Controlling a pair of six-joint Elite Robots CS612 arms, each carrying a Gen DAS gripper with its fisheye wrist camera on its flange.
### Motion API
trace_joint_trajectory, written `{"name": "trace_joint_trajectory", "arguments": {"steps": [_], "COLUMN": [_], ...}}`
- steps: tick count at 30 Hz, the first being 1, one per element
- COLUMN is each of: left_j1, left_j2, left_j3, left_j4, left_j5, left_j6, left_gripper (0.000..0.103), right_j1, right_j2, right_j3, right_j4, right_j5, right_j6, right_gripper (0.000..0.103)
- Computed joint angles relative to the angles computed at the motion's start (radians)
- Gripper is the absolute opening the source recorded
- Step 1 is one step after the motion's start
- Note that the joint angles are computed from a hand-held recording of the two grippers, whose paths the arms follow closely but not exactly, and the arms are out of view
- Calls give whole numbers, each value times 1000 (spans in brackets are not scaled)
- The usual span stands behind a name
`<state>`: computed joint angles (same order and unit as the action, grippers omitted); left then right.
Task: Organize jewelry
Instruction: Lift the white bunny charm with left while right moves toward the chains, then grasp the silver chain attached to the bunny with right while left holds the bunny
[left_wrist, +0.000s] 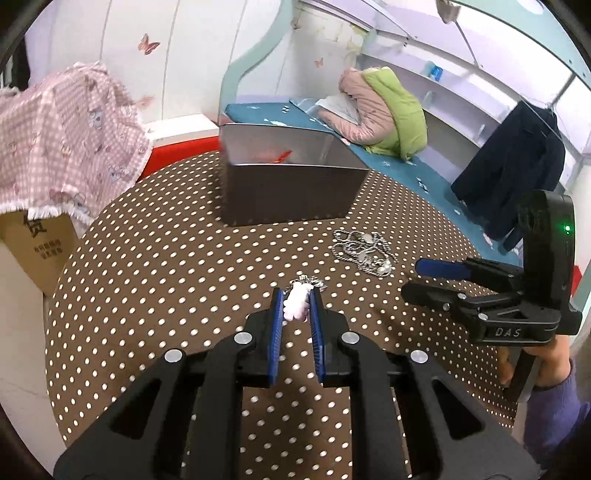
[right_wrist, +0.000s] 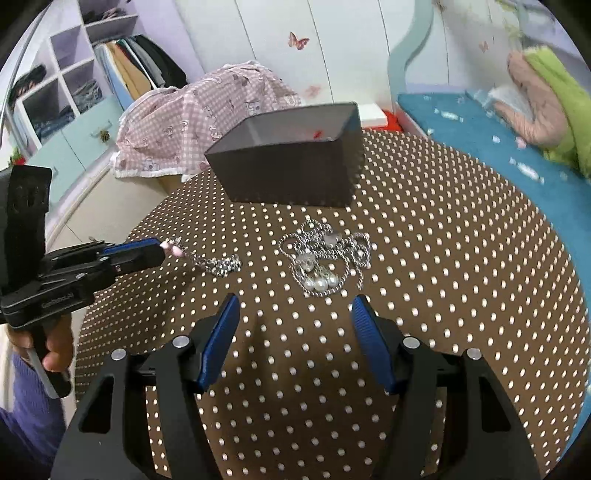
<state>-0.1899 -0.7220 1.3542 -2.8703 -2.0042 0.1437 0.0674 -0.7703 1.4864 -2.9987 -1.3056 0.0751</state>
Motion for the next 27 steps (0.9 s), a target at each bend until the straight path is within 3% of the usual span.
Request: {"name": "trace_joint_trajectory", "arguments": {"steps": [5,7,15,22,24,27], "left_j1": [17,23,24,36,37,37], "left_j2": [-7,-2,6,5,5,7], "left_j3": [12,5,-4,2,4,5], "left_j4": [-28,-11,26,40,46,49], "left_j5": [-17,-37,-23,-32,-39,-40], "left_j6": [-29,-28,-40,-30,-27,-22], "left_gripper": [14,14,14,14,14,14], "right_j1": [5,6,55,80,83,89], "right_j2": [8,9,53,95,103,108], "right_j3": [-20,-25,-122,-206,-224,-234], "right_j4": [37,35,139,206,219,225], "right_j5": [-40,-15,26,-3,-13,-40], "right_j6": [-9,-15,-218,-284,-289,-312], "right_gripper": [49,46,45,45,40,24]}}
